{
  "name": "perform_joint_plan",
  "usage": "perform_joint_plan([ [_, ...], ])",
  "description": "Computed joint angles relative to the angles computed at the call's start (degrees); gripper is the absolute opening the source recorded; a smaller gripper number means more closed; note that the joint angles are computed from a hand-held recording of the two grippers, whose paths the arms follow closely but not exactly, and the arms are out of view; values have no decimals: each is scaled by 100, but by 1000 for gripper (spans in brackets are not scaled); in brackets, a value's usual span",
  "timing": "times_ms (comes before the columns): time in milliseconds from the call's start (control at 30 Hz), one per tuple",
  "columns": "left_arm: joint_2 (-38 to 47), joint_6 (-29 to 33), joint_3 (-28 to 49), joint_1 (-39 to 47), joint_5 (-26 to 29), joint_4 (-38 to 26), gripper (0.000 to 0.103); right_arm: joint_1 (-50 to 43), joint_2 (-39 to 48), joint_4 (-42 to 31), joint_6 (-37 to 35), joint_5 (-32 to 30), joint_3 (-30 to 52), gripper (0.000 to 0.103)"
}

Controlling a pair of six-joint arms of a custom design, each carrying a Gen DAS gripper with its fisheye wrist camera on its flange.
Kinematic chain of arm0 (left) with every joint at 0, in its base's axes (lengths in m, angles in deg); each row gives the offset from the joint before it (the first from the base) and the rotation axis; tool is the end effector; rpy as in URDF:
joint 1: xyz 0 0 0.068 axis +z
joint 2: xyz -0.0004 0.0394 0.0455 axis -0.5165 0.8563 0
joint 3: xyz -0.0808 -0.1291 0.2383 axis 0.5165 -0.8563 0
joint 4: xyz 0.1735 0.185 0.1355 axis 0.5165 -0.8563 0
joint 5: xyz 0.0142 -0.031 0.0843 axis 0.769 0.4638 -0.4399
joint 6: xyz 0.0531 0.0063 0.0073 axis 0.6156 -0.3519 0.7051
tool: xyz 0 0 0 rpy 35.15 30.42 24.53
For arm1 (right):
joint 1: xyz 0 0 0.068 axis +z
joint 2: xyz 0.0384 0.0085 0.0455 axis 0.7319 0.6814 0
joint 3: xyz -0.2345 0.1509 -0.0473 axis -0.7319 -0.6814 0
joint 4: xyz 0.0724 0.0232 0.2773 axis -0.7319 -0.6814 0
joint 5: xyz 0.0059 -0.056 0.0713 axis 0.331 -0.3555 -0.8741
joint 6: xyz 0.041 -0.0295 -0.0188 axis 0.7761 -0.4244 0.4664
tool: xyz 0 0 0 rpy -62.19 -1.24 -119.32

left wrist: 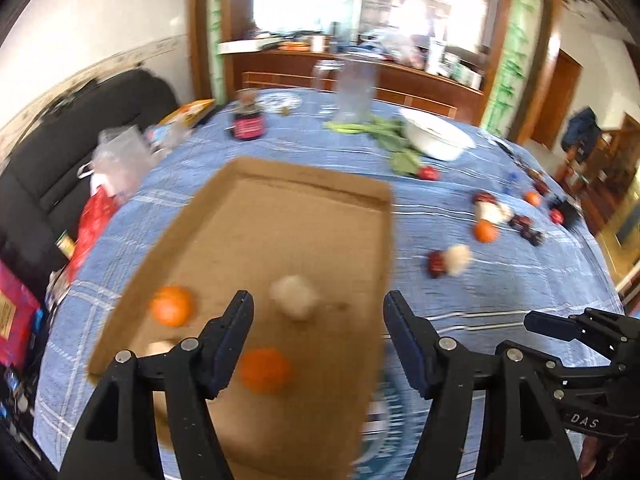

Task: Organize fruits
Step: 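Open both grippers over the tray, dropping the orange and cream block, then withdraw both grippers from the tray toward the fruit on the table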

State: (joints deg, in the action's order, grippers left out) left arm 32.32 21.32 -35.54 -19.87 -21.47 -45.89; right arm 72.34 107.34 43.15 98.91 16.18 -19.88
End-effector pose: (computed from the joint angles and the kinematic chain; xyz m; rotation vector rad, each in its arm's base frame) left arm 0.3157 0.0523 0.1298 0.1891 2.3898 -0.1529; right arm 0.2887 0.1365 0.1023 -0.2000 2.5481 0.2863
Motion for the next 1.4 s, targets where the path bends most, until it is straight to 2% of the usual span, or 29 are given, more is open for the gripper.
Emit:
perform_joint_plan([
  [233, -10, -326, -146, -1402, -587, 50, 67, -1213, -907, 35, -242, -397, -1025, 56],
  [467, 104, -704, -89, -1974, -863, -90, 67, -2297, -1201, 94, -646, -966, -1323, 56],
  [600, 100, -829, -97, -1990, -908, -176, 67, -2597, -801, 185, -841, -1227, -956, 56],
  [733, 109, -937, -111, -1903, -894, -301, 67, -2518, -24, 289, -909, -1343, -209, 56],
  [1000, 90, -869, -145, -1735, -848, -442, 67, -2045, 1675, 351, -956, -1161, 1415, 57],
  [1267, 327, -758, -7, -1645, -786, -392, 67, -2003, 2517, 76, -1000, -1220, 2372, 56],
  [1300, 373, -750, 28, -1651, -780, -397, 67, -1980, 2539, 118, -1040, -1163, 2398, 55],
  [1367, 474, -764, 122, -1683, -779, -409, 67, -1947, 2567, 102, -1139, -1068, 2459, 34],
  [1400, 519, -768, 169, -1699, -774, -420, 67, -1949, 2563, 98, -1142, -1110, 2471, 34],
])
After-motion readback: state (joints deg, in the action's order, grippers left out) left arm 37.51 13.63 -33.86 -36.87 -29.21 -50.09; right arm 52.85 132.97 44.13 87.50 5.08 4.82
